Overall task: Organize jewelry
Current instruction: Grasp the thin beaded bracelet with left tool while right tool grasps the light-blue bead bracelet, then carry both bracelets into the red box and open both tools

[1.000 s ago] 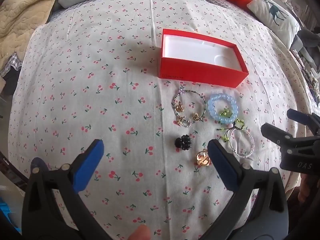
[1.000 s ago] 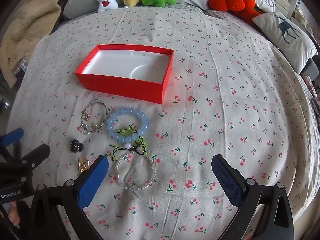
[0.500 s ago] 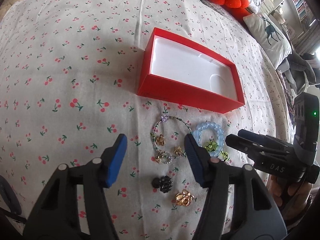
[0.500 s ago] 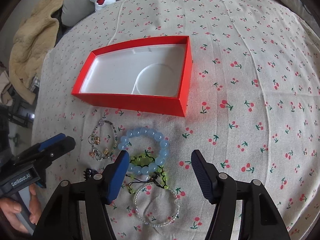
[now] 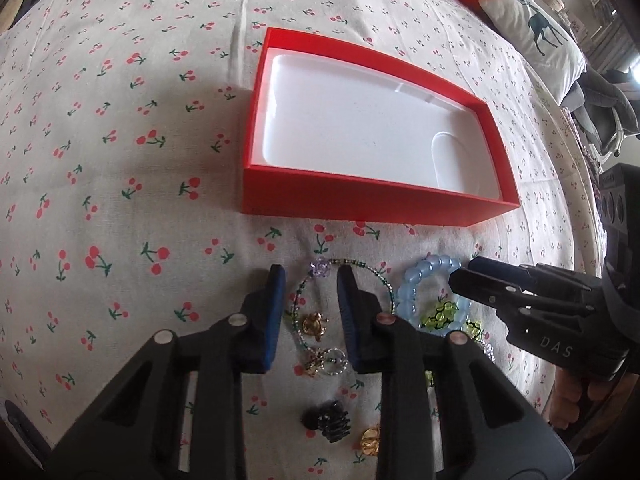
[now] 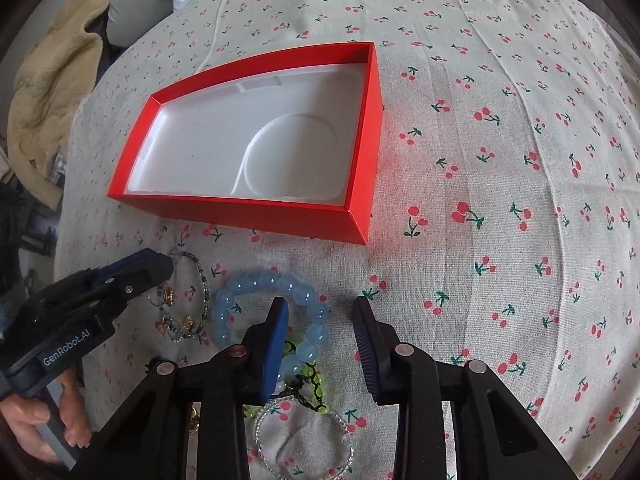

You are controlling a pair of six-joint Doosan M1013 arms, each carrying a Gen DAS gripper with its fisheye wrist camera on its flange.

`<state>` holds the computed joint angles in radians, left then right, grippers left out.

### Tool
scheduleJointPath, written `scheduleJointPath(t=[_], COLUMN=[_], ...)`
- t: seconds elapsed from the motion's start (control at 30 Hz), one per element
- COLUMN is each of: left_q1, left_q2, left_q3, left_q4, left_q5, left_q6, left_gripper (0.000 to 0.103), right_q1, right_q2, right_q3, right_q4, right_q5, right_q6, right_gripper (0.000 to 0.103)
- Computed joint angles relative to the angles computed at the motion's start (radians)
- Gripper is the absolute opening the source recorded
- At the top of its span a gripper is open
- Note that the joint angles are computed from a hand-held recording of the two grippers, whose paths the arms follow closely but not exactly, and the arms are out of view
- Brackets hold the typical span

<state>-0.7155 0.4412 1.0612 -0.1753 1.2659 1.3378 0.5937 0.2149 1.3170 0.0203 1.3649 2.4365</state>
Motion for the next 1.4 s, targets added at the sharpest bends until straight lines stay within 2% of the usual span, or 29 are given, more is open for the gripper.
scheduleJointPath(t=[0.17, 0.3, 0.33, 0.43, 0.63, 0.9, 1.23, 1.4], left_q1=[-0.02, -0.03, -0.032, -0.035, -0.042, -0.04, -0.042, -0.036], left_q2=[0.015, 0.016, 0.018, 0.015, -0.004, -0.053, -0.084, -0.084], left_q3=[-0.018, -0.019, -0.02, -0.015, -0.003, 0.026, 0.02, 0.006], left_q4=[0.063, 0.116, 0.123, 0.138, 0.137, 0.119, 0.105, 0.059], left_q5=[0.031, 0.032, 0.029, 0.022, -0.003, -0.059, -0.134, -0.19], left_q6=[0.012, 0.003, -0.001, -0.004, -0.009, -0.003, -0.025, -0.028], left_gripper=[0.028, 0.015, 0.014, 0.011, 0.011, 0.011, 0.011, 0.011], right_q1=[0.013, 0.033, 0.037, 0.047, 0.049, 0.068, 0.114, 0.112], right_q2=[0.016, 0.028, 0.038, 0.049, 0.024, -0.012, -0.024, -0.039], right_q3=[-0.015, -0.026, -0.037, -0.05, -0.04, -0.044, -0.082, -0.079], right_q4=[-0.041, -0.085, -0.09, -0.11, -0.112, -0.142, -0.242, -0.278], right_q5=[0.006, 0.022, 0.026, 0.033, 0.036, -0.007, -0.056, -0.085], right_q6=[-0.01, -0.005, -0.007, -0.011, -0.014, 0.002, 0.058, 0.09], right_gripper=[0.027, 0.02, 0.015, 0.012, 0.012, 0.012, 0.012, 0.012])
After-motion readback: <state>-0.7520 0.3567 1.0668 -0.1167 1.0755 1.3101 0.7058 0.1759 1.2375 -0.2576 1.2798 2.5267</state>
